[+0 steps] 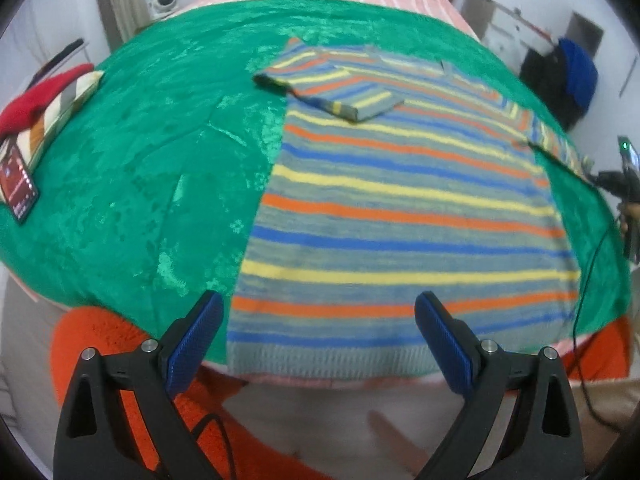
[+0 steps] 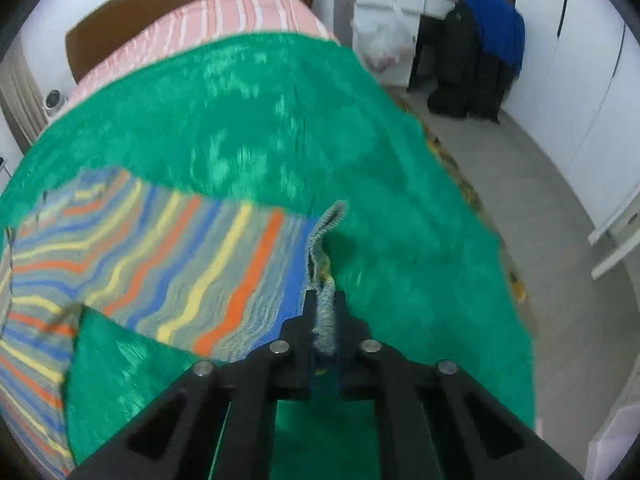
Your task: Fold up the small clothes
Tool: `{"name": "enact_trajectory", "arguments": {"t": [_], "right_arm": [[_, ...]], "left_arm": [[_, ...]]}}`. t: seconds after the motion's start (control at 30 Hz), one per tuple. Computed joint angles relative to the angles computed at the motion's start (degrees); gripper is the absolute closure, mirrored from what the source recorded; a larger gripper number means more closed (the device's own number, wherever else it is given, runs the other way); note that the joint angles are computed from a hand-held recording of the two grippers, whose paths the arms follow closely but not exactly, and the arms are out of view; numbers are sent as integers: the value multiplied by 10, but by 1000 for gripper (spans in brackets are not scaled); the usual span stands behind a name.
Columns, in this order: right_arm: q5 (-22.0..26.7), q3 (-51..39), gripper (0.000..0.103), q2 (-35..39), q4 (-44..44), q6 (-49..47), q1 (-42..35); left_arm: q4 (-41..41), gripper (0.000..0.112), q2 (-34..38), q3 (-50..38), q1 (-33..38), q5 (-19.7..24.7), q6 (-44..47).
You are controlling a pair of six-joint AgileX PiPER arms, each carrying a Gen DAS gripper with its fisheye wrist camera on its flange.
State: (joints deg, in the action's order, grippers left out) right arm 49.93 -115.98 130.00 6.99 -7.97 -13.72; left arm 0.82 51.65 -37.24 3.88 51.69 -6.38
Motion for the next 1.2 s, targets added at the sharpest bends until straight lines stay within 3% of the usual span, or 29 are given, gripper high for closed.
{"name": "enact_trajectory", "arguments": {"t": [0.1, 0.27, 0.33, 0.43, 0.5, 0.57, 0.67, 0.77, 0.93, 1.0, 1.03, 1.1, 1.13, 1.2], "right_arm": [[-37, 50, 98, -6, 49, -27, -25], [-8, 38, 98, -1, 116, -60, -66], [2, 28, 95, -4, 91, -44, -67], [-24, 59, 85, -36, 24, 32, -63], [-51, 88, 85, -60, 48, 18, -67], [-66, 106, 80, -74, 124, -48, -71], [-46, 124, 52, -72, 242, -150, -74], [-82, 178, 51, -81, 231, -139, -45], [-148, 389, 51, -192, 393, -289, -41], [-162, 461, 51, -238, 441, -348, -38], [-168, 487, 51, -256, 459, -370, -39], [-184, 548, 50, -297, 501, -424, -38], [-189, 570, 50, -314, 515, -445, -40], [-211, 611, 48, -344, 541, -487, -34]], "left_arm": [[-8, 15, -4, 2, 25, 12, 28], [-131, 14, 31, -5, 150, 41, 207], [-149, 14, 59, -12, 161, 58, 235], [-149, 14, 67, -27, 149, 71, 228], [-140, 14, 66, -46, 133, 69, 218], [-126, 14, 76, -82, 114, 58, 209], [-122, 14, 120, -154, 92, 23, 213], [-101, 13, 219, -232, 47, -23, 236], [30, 16, 388, -306, -57, -111, 237], [72, 37, 452, -334, -67, -118, 225], [63, 45, 487, -360, -57, -101, 229], [-20, 89, 529, -405, -12, -67, 266], [-49, 101, 538, -423, 6, -58, 267], [-129, 106, 535, -446, 54, -32, 290]]}}
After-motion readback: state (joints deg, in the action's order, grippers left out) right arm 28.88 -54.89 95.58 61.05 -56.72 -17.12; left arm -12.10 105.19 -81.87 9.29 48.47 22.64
